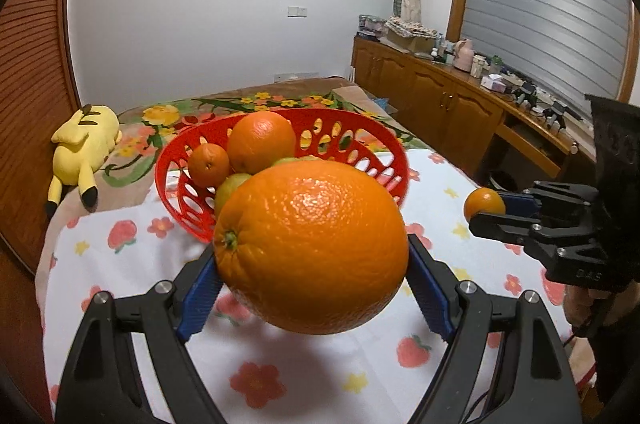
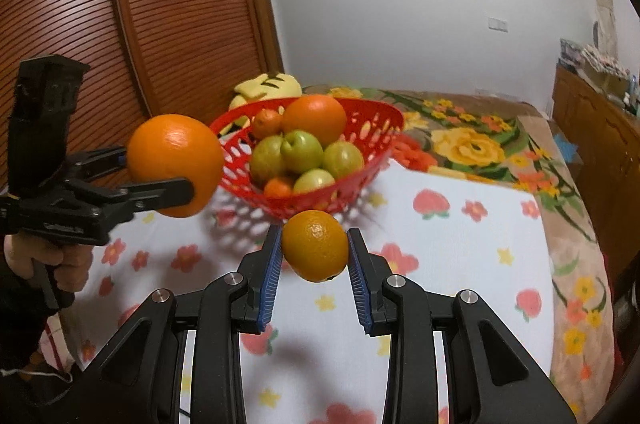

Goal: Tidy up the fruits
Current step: 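Lift the large orange and kumquat and carry both over the red basket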

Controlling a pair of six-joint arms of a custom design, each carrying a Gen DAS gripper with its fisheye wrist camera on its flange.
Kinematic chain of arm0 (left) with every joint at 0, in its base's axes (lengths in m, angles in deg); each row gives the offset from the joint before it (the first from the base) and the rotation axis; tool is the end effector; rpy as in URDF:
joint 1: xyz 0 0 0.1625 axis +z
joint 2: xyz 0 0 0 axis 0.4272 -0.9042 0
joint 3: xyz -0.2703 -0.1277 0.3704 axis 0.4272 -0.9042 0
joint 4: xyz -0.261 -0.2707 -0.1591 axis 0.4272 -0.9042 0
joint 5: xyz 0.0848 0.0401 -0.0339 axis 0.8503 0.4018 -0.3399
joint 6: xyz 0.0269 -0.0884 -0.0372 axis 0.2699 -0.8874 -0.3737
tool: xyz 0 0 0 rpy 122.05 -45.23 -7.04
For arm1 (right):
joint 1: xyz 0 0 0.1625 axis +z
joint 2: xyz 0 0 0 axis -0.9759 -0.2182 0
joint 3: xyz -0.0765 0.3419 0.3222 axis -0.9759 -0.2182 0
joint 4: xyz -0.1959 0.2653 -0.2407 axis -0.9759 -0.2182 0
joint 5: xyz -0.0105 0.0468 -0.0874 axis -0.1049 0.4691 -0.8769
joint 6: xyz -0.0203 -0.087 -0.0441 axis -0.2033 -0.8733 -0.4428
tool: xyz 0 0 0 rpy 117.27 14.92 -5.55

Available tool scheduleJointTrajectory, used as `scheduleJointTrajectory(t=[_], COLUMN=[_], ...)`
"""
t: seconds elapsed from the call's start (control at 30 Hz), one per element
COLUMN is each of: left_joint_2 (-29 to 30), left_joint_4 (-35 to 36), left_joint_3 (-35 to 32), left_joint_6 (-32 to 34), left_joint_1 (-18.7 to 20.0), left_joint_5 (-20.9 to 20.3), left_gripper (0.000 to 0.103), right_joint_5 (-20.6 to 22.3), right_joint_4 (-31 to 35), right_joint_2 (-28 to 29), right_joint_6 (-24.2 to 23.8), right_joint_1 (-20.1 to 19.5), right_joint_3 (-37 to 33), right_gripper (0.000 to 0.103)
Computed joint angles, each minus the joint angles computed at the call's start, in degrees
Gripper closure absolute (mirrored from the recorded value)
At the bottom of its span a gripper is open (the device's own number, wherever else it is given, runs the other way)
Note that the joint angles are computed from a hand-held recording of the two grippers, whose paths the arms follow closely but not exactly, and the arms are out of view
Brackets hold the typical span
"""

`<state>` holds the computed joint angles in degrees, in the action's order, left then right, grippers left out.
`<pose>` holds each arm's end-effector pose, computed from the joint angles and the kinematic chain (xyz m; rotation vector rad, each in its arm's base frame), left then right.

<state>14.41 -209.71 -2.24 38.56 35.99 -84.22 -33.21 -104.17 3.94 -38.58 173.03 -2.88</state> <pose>-0.2365 -0.8099 0.2087 0.8446 2.4087 -0.9088 0.1944 -0.7932 0.2071 0.9970 -2.4125 0.8680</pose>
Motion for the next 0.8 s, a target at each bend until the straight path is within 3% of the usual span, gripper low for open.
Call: scheduleJointTrajectory(t=[0.47,0.8], left_joint_2=[4.31,5.94], left_joint_4=[5.82,9.0], left_joint_3=[-8.48,-11.44], left_joint_6=[-0.09,-2.41], left_joint_1=[0.8,1.23], left_joint_5=[1.98,2.47], left_gripper=[0.019,0.018], right_joint_5=[-0.15,-0.02], right_joint_4=[7.1,9.74], right_joint_2=[5.08,6.63], right_joint_6=[-2.48,-2.51], right_joint_1=[0.86,0.49], right_joint_3=[-10.59,-13.79], right_gripper=[0.072,0.072])
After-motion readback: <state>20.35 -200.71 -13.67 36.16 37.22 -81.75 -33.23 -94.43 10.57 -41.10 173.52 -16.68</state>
